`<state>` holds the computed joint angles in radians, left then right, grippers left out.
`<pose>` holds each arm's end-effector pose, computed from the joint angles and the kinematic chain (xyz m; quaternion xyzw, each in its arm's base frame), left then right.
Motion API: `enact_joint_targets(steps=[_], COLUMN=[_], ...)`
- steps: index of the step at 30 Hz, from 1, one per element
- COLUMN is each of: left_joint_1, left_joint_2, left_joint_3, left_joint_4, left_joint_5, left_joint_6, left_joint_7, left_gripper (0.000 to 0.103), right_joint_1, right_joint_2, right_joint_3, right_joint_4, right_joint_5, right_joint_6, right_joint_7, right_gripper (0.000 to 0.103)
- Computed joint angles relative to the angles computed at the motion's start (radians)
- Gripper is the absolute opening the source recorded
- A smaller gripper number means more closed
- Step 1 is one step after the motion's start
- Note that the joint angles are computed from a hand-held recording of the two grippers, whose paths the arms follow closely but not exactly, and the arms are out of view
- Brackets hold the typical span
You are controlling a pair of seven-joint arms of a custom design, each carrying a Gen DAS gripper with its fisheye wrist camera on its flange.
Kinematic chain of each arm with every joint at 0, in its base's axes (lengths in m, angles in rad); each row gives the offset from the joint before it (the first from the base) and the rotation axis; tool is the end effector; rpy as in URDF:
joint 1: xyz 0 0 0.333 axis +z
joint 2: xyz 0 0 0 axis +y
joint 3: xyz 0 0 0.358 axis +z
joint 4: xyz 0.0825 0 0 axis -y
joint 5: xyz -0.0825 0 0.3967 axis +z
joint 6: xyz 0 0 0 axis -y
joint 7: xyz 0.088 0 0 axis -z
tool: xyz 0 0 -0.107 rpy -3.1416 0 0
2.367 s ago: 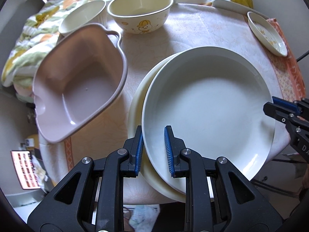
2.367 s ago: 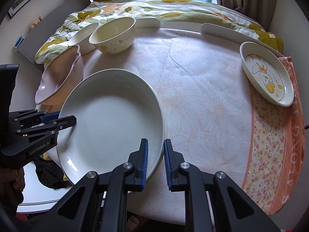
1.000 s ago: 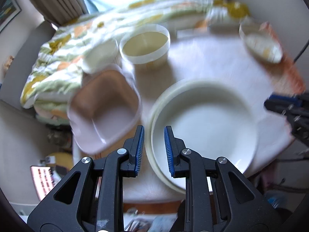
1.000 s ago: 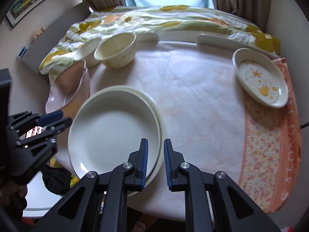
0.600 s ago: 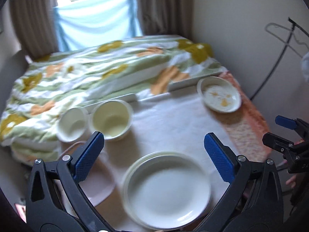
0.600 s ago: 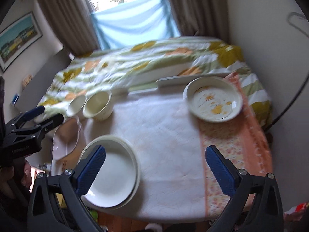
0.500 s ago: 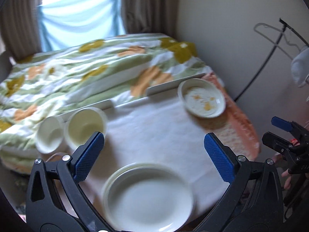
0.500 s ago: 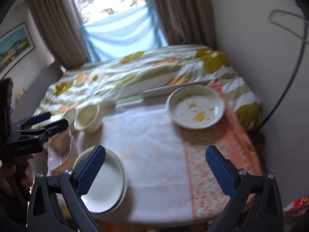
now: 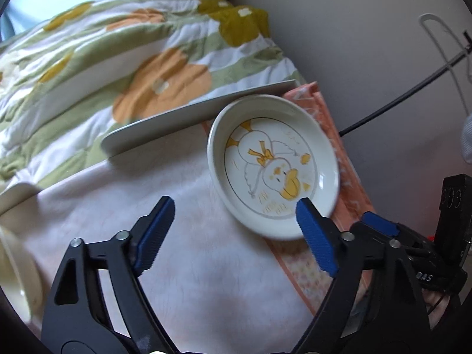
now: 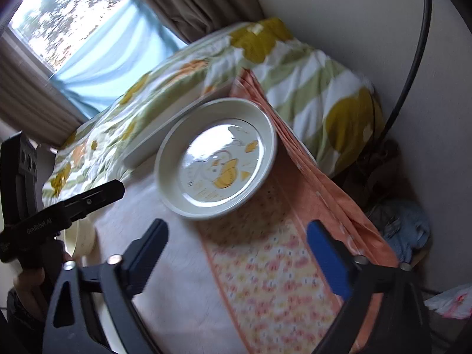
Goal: Organize plates and bowls
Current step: 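Reach both grippers to the small duck plate and close on its rim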
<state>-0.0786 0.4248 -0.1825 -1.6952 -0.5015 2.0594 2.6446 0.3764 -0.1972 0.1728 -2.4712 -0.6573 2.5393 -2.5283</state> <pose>0.6628 -0.1880 0.3880 0.2408 -0.9368 0.2236 0.1201 0.4035 0.2572 0.4229 -0.2102 0.9422 -0.1284 0.2272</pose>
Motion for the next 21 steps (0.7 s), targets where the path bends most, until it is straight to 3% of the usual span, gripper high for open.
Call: enact_joint_targets(steps=[3,7,13,16,18,21], left_joint_1=[-0.042,-0.069,-0.085,-0.093,-0.102,-0.108], left_joint_2=[0.057,0.105,0.139,0.143,0.142,0.136], left_joint_3=[0.001,0.000,-0.007,-0.012,-0.010,-0.009], left_joint_4=[0.041,0.082,0.124,0.127,0.122,0.111], left_joint_5=[0.041,0.077,0.111,0.123,0.138,0.148], left_joint_6=[0.027,0.047,0.059,0.077,0.093,0.110], left_joint_7=[-0.051,-0.097,-0.111,-0.097,-0.091,-0.086], left_gripper=[0.067,0.062,0.044,0.035,0.019,0.018], right_joint_1=[-0.028,-0.062,-0.076,-0.082,-0.081,-0.082], right_joint_2=[0.029,0.059,0.086,0.094,0.099,0.101], right_joint_3=[-0.028,-0.041,-0.051,-0.059,-0.063,-0.066], right_joint_4=[-0.026,-0.031,-0.020,-0.016,-0.013,-0.015], right_joint_5=[-0.013,-0.073,-0.095,-0.103,-0.084,-0.071], right_joint_6=[0.064,0.116,0.110,0.105,0.099,0.093], right_joint_7=[-0.002,0.023,0.020,0.003,-0.025,-0.041], right_gripper=[0.063,0.059,0.046,0.035,0.027,0.017])
